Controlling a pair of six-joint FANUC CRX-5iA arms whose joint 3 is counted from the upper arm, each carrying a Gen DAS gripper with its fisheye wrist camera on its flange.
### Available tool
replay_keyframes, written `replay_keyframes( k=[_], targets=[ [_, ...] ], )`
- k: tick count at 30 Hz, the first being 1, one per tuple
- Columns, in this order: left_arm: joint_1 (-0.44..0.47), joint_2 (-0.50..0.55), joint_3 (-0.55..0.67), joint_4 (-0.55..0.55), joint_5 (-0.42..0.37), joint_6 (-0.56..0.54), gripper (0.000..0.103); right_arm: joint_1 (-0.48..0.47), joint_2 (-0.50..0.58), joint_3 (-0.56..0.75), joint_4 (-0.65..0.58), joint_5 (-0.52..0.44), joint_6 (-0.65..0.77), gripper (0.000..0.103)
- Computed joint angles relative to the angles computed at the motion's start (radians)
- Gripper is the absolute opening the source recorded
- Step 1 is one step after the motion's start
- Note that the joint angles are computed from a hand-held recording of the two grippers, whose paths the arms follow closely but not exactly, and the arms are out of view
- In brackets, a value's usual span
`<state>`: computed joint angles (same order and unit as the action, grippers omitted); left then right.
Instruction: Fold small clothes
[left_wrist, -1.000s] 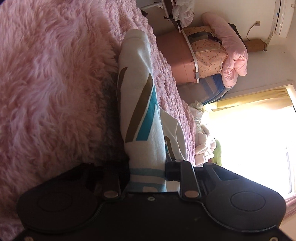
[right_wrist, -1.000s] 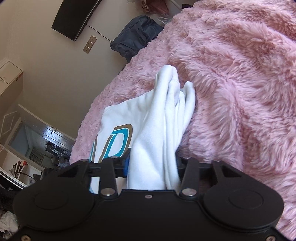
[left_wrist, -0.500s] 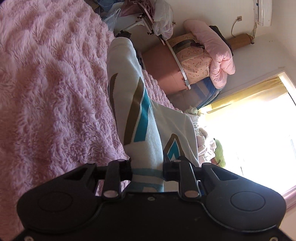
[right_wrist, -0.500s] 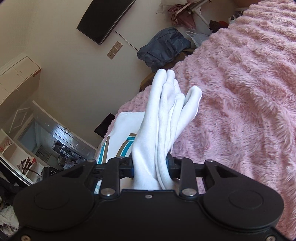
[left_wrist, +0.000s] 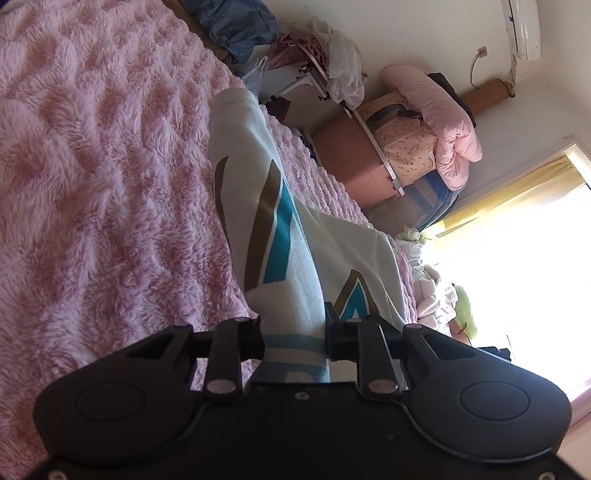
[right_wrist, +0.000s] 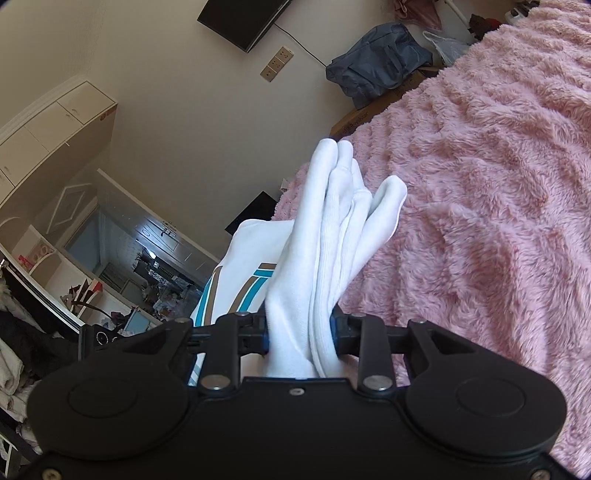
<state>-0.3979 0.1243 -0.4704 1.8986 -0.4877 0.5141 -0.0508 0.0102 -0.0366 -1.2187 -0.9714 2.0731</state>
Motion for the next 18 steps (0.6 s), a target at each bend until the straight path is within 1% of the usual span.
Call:
replay_keyframes(
  k=[3,6,11,14,15,17,18],
  targets=[
    [0.001,0.008,-0.029,0.032,-0.015,-0.035,0.022,0.04,-0.024,-0.044,0.036,0.044,-0.009,0.028],
    [-0.009,0.043,-0.047,0.081,-0.031,-0.08,0.022,0.068,-0.017,-0.064,0.084,0.07,-0.038,0.028],
    [-0.03,0.113,-0.065,0.188,-0.051,-0.154,0.022,0.1,0.027,-0.079,0.154,0.111,-0.056,0.028],
    [-0.048,0.137,-0.077,0.288,-0.039,-0.238,0.024,0.103,0.071,-0.076,0.173,0.12,-0.048,0.028],
    [-0.044,0.142,-0.082,0.292,-0.046,-0.24,0.024,0.098,0.082,-0.078,0.17,0.125,-0.038,0.028],
    [-0.032,0.157,-0.089,0.268,-0.054,-0.216,0.026,0.074,0.11,-0.073,0.133,0.103,-0.002,0.028],
    [-0.034,0.162,-0.092,0.279,-0.054,-0.226,0.028,0.068,0.119,-0.074,0.122,0.098,0.017,0.027]
  ],
)
